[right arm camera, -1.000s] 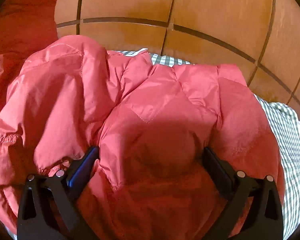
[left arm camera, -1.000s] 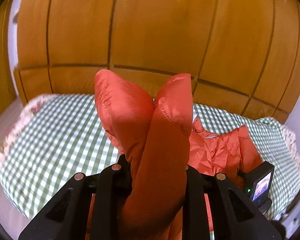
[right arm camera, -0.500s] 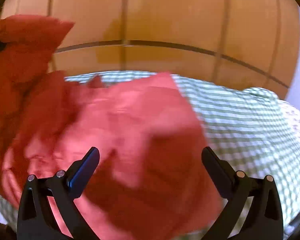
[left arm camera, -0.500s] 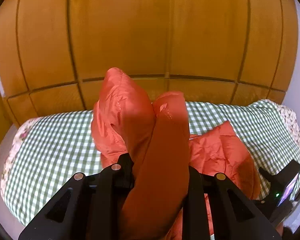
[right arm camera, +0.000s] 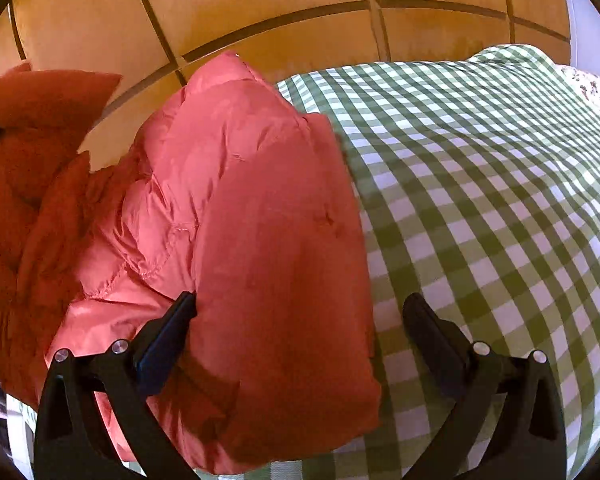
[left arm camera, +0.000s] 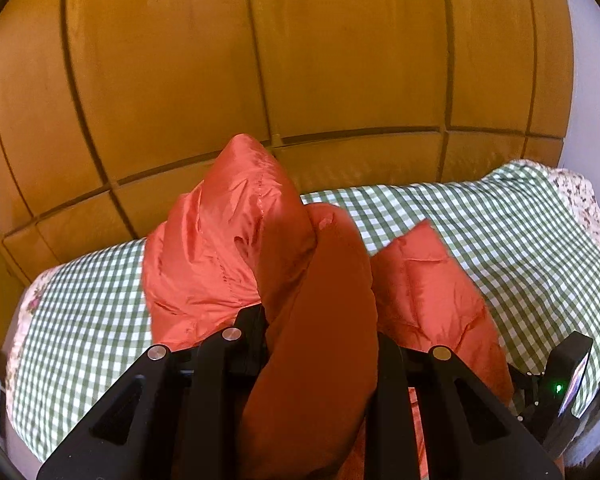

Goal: Fold small clothes

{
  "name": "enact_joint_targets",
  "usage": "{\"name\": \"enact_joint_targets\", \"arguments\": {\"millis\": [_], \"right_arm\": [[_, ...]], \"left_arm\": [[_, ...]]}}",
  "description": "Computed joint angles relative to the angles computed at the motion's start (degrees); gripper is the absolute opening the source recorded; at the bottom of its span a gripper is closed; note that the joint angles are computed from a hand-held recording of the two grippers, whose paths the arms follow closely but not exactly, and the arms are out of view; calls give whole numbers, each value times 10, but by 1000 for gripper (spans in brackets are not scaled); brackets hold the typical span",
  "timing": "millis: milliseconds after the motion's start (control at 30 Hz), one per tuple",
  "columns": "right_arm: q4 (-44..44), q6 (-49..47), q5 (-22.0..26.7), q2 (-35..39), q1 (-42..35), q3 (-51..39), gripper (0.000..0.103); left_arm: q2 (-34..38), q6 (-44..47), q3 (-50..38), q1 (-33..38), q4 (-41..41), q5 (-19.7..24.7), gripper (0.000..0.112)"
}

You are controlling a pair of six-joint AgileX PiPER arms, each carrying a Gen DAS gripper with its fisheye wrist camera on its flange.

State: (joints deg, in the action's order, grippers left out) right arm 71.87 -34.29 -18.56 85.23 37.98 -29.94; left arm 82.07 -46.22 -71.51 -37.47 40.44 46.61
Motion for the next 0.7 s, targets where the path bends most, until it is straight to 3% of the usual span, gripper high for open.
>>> {"name": "enact_joint_targets", "arguments": {"millis": [333, 700], "right_arm": [[-168, 178, -52, 15, 11, 35, 101], [-271, 285, -68, 10, 2, 59, 101]], "left_arm": [[85, -51, -37, -88, 66, 25, 20], [190, -129, -33, -173, 208, 54, 23]]}}
